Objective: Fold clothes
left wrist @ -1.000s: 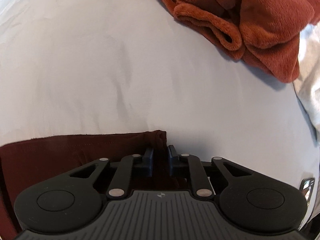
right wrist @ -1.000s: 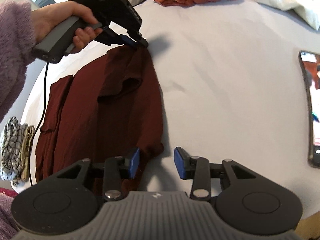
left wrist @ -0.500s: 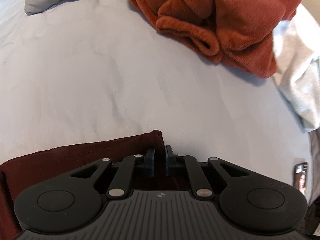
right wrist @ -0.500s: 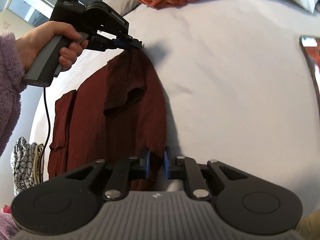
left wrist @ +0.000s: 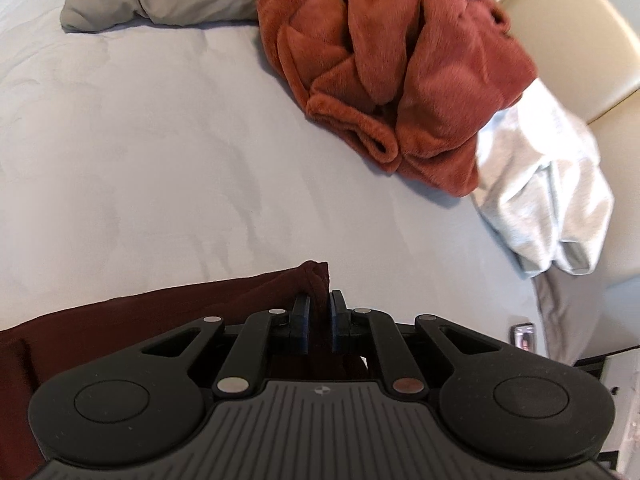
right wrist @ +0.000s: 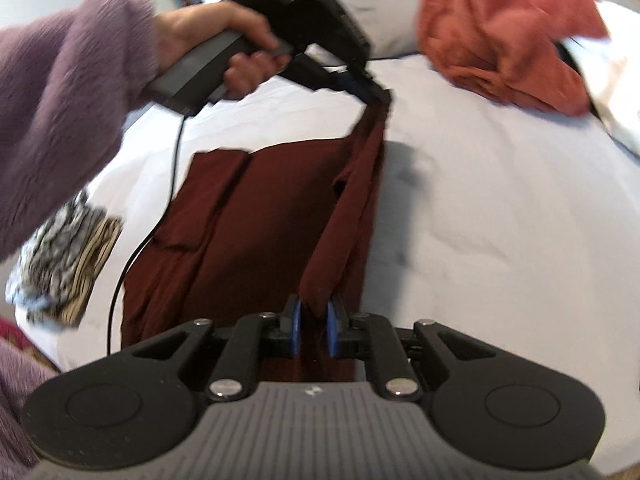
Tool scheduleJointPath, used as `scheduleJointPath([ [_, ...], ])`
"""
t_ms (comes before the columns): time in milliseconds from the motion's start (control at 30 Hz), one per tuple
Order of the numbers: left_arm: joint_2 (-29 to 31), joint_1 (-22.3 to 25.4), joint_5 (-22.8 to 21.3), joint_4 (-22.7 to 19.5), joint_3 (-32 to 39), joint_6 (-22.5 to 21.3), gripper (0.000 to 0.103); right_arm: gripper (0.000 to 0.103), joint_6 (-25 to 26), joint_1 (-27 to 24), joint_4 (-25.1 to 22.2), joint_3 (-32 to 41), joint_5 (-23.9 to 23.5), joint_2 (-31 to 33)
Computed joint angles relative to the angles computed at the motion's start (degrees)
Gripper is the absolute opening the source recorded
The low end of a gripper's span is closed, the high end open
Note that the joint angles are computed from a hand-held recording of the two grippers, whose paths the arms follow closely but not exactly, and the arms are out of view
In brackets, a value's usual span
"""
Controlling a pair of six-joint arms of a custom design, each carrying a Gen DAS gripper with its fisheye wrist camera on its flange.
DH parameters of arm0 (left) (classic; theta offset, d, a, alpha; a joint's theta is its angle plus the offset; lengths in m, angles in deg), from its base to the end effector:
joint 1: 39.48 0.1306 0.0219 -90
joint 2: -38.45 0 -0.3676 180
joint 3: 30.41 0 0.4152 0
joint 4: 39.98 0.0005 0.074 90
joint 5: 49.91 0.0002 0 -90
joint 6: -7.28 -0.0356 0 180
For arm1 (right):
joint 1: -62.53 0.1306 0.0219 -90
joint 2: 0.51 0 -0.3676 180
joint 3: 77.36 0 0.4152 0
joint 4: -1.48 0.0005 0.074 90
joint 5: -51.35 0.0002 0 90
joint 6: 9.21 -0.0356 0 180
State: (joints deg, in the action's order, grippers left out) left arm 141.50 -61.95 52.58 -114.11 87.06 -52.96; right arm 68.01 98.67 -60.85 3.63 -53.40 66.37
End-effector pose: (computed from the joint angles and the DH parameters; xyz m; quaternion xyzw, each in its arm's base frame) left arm 0.5159 -0.2223 0.4981 -0.0326 0.9594 -0.2086 0.1870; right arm 0.2795 0.2147 0.4889 -0.2324 0.8981 0.2556 0.2722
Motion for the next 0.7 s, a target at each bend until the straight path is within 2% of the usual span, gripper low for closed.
scheduleJointPath([
  [133, -3.8, 1.8, 1.7, 2.9, -4.9, -1.3, 0.007, 0.015, 1.8, 3.3, 0.7, 0.5, 1.4, 1.1],
  [333, -9.6, 5.3, 3.4, 7.6, -14.2, -0.4, 0.007, 0.015, 3.5, 6.7, 1.9, 1.4, 2.7, 4.6],
  [700, -16.5, 10.2, 7.5, 18.5, -28.4, 5.0, 0.007, 0.015, 4.2, 10.5, 1.3, 3.8, 3.3, 10.4],
])
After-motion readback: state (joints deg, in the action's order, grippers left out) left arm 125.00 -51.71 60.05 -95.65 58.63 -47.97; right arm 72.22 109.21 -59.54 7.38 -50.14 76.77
